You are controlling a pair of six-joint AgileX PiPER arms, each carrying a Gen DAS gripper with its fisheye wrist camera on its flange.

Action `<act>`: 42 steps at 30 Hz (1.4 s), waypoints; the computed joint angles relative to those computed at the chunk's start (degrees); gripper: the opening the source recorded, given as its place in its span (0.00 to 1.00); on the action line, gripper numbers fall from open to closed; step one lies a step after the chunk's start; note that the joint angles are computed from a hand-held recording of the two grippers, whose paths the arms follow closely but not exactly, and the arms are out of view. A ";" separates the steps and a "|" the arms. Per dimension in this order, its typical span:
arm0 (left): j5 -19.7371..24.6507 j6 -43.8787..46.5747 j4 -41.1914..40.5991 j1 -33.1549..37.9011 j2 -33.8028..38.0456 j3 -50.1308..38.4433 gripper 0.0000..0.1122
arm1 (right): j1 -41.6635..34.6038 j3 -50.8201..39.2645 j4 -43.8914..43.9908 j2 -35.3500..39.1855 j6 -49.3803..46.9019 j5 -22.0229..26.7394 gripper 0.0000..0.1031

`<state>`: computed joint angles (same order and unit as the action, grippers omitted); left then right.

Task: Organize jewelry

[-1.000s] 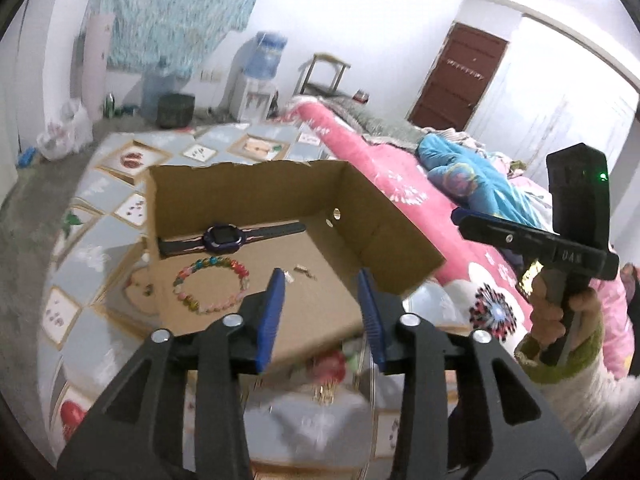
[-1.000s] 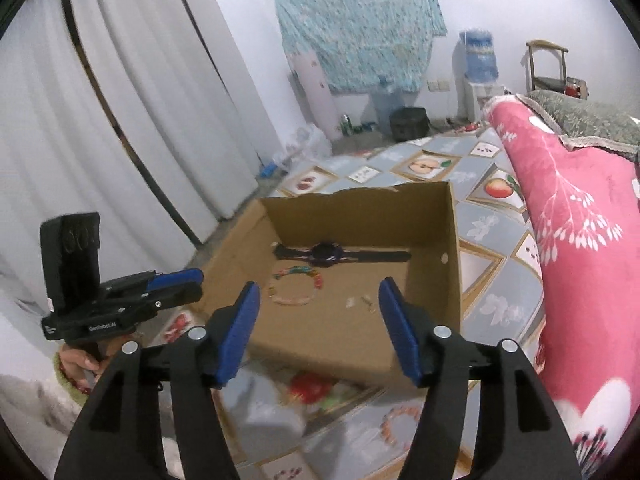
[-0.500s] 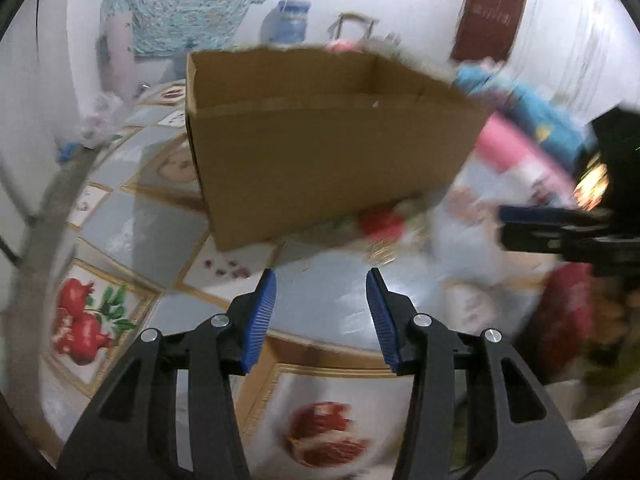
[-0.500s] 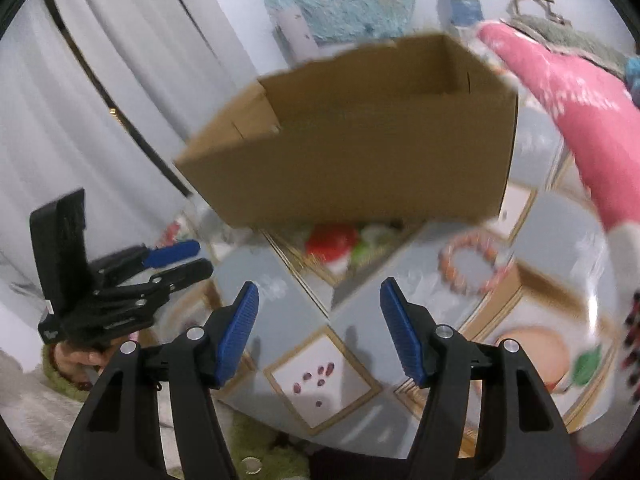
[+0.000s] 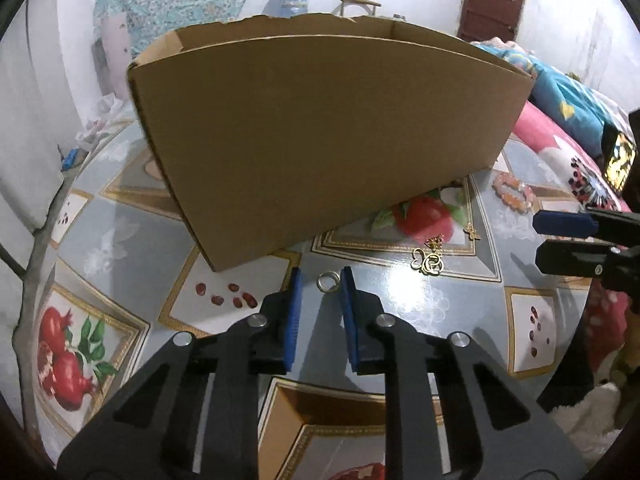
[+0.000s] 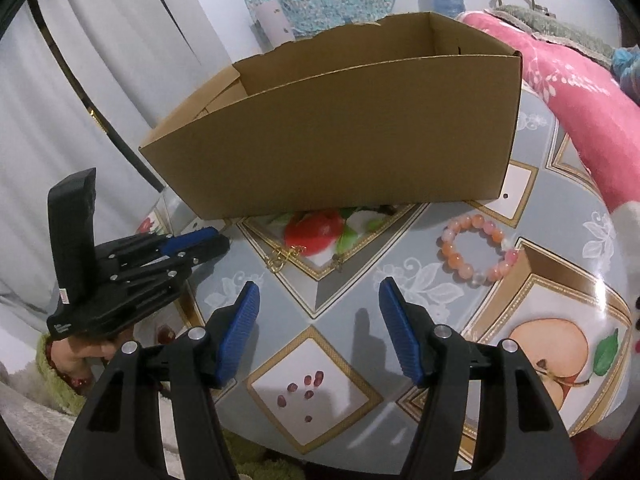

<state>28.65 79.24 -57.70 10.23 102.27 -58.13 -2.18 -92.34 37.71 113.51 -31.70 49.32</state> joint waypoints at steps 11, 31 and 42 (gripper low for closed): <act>-2.65 9.04 -4.96 -1.89 -0.12 1.53 0.11 | 0.13 -1.00 -1.20 1.21 2.31 0.50 0.59; -2.92 17.85 -13.27 0.25 -3.28 7.29 0.09 | 1.02 -5.15 -5.41 3.64 3.88 -0.53 0.42; -2.27 18.47 -13.87 0.84 -3.00 7.21 0.09 | 3.66 -10.90 -9.82 7.80 5.80 0.74 0.30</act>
